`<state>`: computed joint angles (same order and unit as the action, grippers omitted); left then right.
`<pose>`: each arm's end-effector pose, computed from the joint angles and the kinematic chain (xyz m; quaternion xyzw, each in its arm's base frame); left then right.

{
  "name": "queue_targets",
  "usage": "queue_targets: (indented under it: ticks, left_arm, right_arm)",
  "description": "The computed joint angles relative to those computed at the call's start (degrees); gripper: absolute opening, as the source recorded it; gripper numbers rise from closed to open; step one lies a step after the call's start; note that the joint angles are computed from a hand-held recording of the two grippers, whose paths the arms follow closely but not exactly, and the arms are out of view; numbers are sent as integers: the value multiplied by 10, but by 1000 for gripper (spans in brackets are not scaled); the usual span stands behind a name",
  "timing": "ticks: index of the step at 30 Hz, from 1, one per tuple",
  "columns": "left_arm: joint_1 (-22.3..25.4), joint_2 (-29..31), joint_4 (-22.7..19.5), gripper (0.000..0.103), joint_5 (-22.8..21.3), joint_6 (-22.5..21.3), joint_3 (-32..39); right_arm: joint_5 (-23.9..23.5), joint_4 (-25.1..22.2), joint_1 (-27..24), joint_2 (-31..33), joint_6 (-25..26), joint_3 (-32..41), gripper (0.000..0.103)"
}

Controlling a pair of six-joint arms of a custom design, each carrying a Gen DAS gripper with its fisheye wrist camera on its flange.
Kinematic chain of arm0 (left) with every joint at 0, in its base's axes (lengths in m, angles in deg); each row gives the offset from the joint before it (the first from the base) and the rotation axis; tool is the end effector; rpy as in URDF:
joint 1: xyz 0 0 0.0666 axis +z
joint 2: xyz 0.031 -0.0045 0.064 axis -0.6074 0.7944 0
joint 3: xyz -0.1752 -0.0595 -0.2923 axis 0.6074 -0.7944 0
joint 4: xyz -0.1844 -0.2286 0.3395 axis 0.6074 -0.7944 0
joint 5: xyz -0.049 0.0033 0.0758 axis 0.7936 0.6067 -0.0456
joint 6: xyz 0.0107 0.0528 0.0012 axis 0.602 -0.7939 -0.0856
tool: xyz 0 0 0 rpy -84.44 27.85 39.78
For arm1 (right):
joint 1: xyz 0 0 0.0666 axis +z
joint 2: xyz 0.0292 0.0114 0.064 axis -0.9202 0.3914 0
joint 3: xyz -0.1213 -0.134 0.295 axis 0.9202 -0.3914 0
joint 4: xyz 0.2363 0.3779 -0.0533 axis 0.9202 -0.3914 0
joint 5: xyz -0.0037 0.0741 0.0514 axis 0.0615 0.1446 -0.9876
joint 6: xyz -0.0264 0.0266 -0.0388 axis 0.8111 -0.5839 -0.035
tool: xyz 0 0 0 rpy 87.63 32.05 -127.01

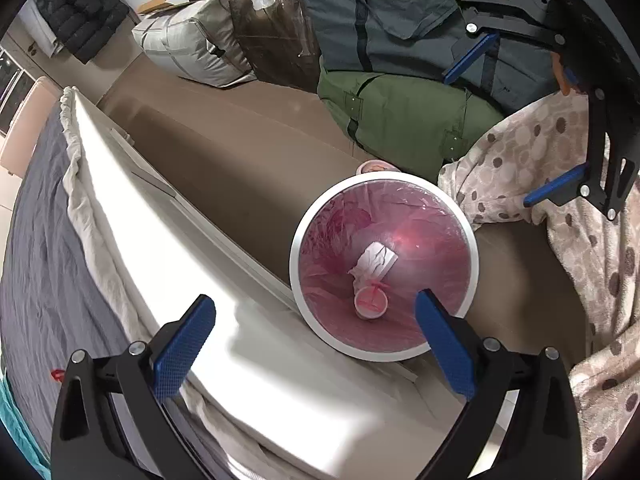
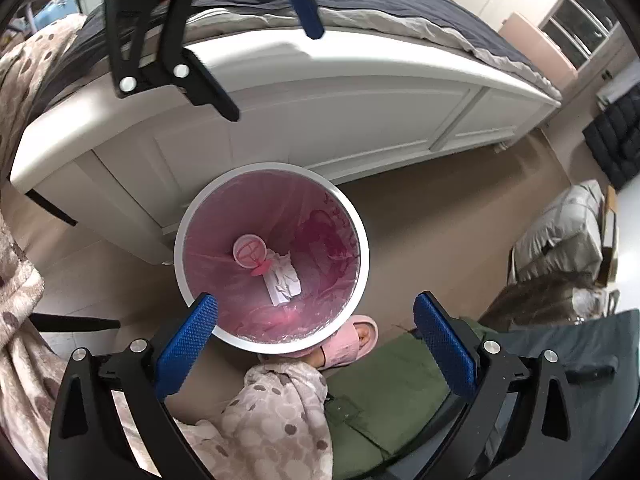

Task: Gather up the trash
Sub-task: 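Open both grippers to drop the cup and stand into the bin, then move both tools back over the bed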

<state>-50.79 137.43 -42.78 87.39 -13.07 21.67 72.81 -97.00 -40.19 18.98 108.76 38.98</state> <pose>0.4065 -0.0987 0.4701 0.4337 0.8858 0.0160 0.1641 0.3821 0.1954 0.4640 -0.5600 0.8053 0.0114 0.1943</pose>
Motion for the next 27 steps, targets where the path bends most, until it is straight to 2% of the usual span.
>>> queue_targets:
  ticks: [9, 17, 27]
  left_arm:
    - [2, -56, -3, 98, -7, 6, -14]
    - [24, -127, -16, 98, -4, 19, -26]
    - [96, -219, -45, 98, 39, 59, -59]
  right_arm:
    - [19, -9, 18, -26, -30, 8, 96]
    - [45, -20, 52, -61, -57, 26, 96]
    - [41, -23, 99, -82, -132, 62, 96]
